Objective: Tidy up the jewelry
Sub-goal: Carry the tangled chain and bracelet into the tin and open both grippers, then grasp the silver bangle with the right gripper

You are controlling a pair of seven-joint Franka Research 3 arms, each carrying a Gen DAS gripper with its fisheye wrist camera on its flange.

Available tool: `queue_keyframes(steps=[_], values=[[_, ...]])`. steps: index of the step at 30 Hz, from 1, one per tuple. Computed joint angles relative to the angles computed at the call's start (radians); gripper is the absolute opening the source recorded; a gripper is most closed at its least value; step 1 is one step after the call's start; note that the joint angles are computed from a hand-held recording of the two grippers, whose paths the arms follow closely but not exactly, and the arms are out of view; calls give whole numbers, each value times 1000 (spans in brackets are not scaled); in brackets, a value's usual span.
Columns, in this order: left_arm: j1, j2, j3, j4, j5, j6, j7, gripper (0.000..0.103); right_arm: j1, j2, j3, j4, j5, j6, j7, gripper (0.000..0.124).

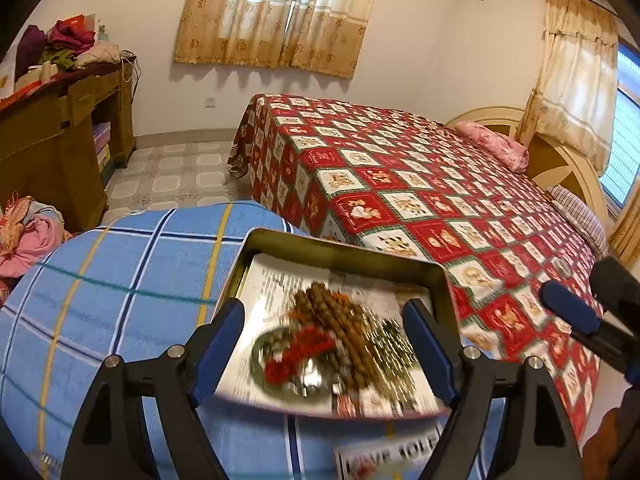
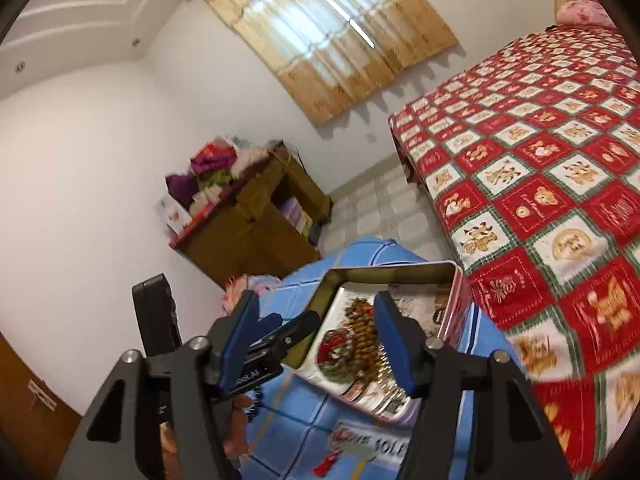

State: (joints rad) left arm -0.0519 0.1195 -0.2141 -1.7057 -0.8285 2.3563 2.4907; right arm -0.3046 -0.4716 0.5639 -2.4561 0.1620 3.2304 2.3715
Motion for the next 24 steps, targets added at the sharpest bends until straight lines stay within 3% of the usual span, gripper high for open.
queue_keyframes(steps=[6,9,13,15,17,24], values=[[-12,-164,53,-207,62,126,-8,81,-96,-89,168,13,-75,-128,113,72],[-20,-233,89,-306,108,199,-31,81,-105,-89,215,35,-124,-176,159,73],[-33,-305,117,-421,225,359,-99,81,-99,-83,244,63,-182,-214,208,74],[-41,-331,139,-456,261,397,-114,81,-102,-90,259,74,-211,-233,238,80],[-50,-345,165,-472,285,402,-138,81,-120,-103,289,100,-251,-280,269,89],[-45,-373,217,-522,394,404,-262,81,-179,-151,373,173,-397,-393,363,91]])
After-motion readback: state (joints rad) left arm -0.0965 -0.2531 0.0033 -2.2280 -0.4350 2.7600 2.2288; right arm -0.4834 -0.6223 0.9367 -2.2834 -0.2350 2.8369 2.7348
